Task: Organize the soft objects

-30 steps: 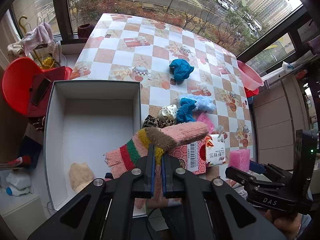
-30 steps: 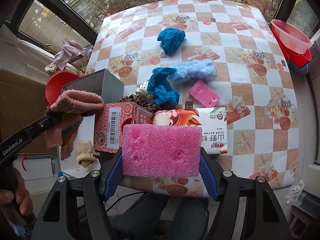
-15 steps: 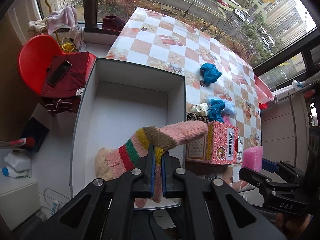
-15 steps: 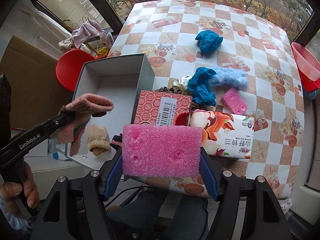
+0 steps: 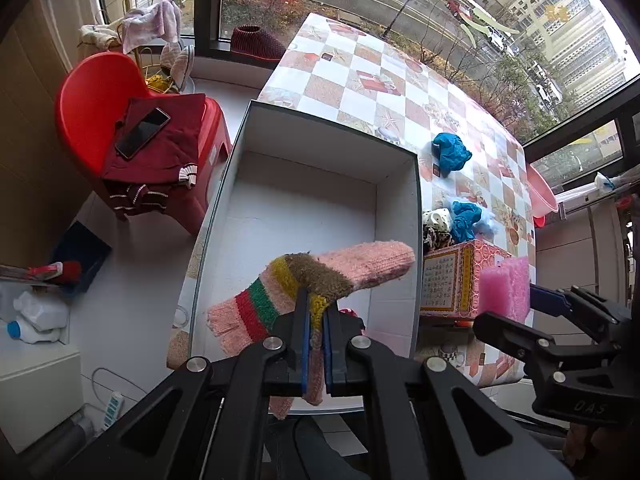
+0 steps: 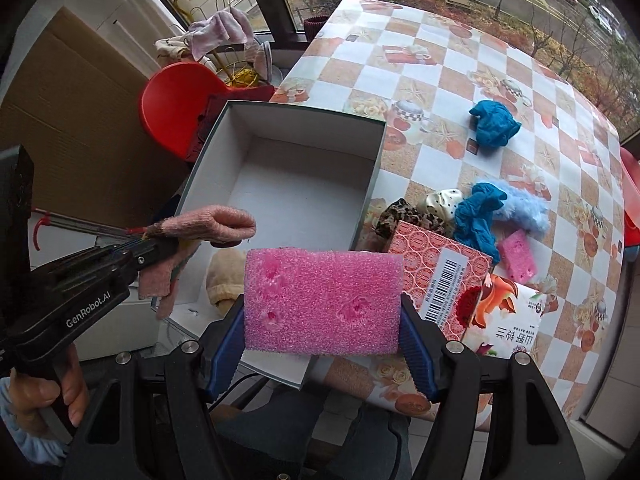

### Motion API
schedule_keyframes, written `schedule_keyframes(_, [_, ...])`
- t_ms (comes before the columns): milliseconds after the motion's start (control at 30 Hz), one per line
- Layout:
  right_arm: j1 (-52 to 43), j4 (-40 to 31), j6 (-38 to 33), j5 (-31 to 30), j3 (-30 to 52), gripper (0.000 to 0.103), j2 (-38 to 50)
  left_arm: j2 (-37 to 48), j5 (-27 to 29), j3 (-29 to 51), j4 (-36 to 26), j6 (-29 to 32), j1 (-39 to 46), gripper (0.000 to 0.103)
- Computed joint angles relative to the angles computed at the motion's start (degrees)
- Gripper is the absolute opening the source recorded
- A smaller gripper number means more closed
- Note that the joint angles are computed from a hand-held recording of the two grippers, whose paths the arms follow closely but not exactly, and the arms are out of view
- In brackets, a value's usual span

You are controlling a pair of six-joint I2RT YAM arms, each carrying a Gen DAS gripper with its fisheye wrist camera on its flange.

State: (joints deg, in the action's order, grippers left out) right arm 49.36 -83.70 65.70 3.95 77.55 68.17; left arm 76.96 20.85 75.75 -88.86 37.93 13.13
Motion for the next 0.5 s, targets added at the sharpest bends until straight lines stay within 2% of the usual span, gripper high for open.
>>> schedule_keyframes(233, [-3.2,2.8,-4.8,-2.6,1.9,0.071,4.7,0.0,-1.4,-2.4,1.8,0.9,-0.1,0.005])
schedule_keyframes(500, [-5.1,3.7,-6.5,-3.7,3.2,0.071,7.0,0.4,-2.7,-4.9,4.2,0.3,-0.9,0.005])
